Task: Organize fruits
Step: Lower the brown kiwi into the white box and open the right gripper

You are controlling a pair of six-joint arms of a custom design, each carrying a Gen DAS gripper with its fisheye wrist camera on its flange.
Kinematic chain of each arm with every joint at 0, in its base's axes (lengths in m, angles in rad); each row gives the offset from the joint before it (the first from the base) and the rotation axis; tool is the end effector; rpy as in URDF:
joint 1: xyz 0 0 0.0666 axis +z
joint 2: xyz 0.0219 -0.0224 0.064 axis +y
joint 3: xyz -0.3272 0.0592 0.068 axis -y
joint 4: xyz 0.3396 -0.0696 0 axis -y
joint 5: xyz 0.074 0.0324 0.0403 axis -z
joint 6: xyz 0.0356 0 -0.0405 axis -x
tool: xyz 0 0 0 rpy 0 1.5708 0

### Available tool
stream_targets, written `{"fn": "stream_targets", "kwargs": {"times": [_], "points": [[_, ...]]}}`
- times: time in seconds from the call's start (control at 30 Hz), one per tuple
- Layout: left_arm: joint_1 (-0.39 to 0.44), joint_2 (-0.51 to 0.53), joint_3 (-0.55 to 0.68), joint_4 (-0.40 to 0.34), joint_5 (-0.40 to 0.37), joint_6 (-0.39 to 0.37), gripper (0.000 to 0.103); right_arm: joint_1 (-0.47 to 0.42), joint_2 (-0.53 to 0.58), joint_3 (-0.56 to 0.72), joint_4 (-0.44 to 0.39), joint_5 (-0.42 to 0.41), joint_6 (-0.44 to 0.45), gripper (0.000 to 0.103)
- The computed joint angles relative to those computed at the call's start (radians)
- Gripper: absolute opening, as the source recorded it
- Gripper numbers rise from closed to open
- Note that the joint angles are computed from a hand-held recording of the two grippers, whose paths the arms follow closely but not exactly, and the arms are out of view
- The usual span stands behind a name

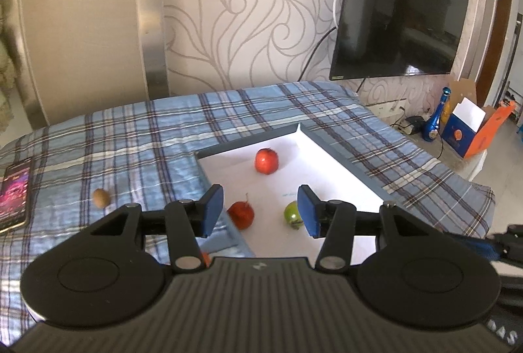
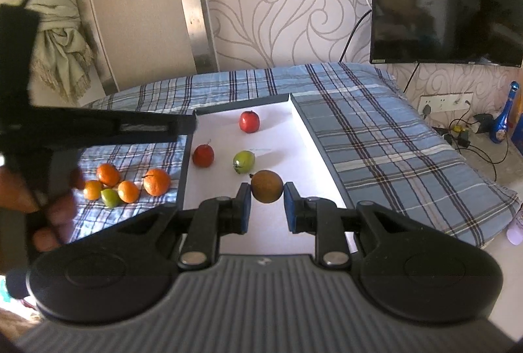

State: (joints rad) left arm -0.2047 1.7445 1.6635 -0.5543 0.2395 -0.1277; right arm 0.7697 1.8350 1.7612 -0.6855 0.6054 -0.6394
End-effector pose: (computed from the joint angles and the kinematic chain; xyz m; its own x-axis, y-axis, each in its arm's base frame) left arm 0.5575 -0.1248 0.3490 -0.5273 0.2358 -0.8163 0.4553 0.8896 -0.0371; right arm 0.4355 0.3933 0.3324 -0.5613 0.1393 -0.8158 0.0737 0.9902 0.1184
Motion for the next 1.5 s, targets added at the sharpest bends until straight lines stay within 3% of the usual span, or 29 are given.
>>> {"fn": "stream_targets", "kwargs": {"times": [0.97,1.13,1.2,1.23,1.5], "points": [[0.085,-0.110,-0.141,0.053,-0.112,0.046,0.056,-0.079,0.134,0.128,-0.061,-0.128,0.062,0.026],[0.104,-0.123,-0.156,0.055,-0.131,0.055,0.056,-0.087,0.160,0.159,-0.080,-0.109,0.048,0.026],[0.111,-0.127,-0.160,0.055,-0.137,0.059,0.056,-0.088,0.166,0.167,-0.082,-0.094,0.050,0.031],[0.114,-0.130,-0.163,0.055,-0.139,0.061,0.057,-0.087,0.166,0.166,-0.075,-0.090,0.053,0.035],[0.130,-0.142,-0.178,0.056,-0.151,0.070,0.057,-0.075,0.151,0.157,-0.009,-0.047,0.082,0.035]]}}
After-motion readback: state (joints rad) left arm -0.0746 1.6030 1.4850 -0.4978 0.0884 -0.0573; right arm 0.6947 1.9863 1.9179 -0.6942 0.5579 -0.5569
